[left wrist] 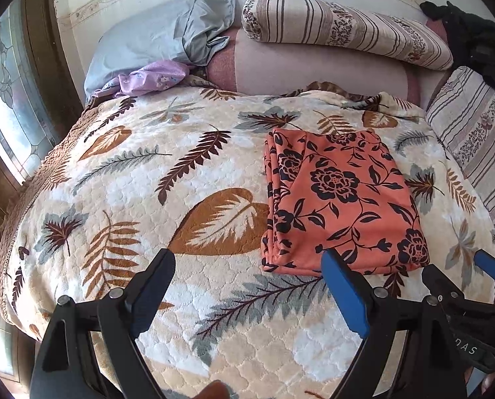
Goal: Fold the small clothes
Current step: 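Release the blouse and lift both tools away from the folded stack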
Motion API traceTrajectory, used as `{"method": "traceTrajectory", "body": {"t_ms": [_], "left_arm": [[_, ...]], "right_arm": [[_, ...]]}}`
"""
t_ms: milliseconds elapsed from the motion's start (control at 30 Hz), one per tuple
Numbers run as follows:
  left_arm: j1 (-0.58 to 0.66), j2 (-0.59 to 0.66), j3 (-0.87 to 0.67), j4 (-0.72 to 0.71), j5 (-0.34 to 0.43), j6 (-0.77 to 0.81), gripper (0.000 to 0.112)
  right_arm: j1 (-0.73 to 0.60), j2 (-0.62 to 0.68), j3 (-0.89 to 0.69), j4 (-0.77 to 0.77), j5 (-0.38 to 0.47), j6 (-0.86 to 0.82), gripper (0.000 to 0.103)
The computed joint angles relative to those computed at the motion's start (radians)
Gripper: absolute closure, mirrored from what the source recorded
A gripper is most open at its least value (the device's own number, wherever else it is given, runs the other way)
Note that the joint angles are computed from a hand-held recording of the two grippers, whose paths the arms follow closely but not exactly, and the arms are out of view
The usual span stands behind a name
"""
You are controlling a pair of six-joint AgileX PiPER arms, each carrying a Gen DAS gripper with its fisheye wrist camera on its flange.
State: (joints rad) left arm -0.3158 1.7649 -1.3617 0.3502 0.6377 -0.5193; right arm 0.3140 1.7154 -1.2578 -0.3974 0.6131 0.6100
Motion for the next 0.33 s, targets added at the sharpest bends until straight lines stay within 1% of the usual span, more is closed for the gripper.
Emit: {"method": "traceTrajectory", "body": {"t_ms": [167, 267, 333], "left_arm": [[0.005, 0.022, -0.025, -0.054, -0.015, 0.048, 0.023], [-0.009, 0.032, -0.033, -0.007, -0.023, 0.011, 0.023], [-0.011, 0.045, -0.049, -0.013, -0.020, 0.019, 0.020]], "right_arm": [[-0.007, 0.032, -0.042, -0.009, 0.014, -0.004, 0.000], [-0.013, 0.048, -0.061, 0.003, 0.014, -0.020, 0.000], [-0.020, 0.064, -0.083, 0.018, 0.015, -0.040, 0.000]]}}
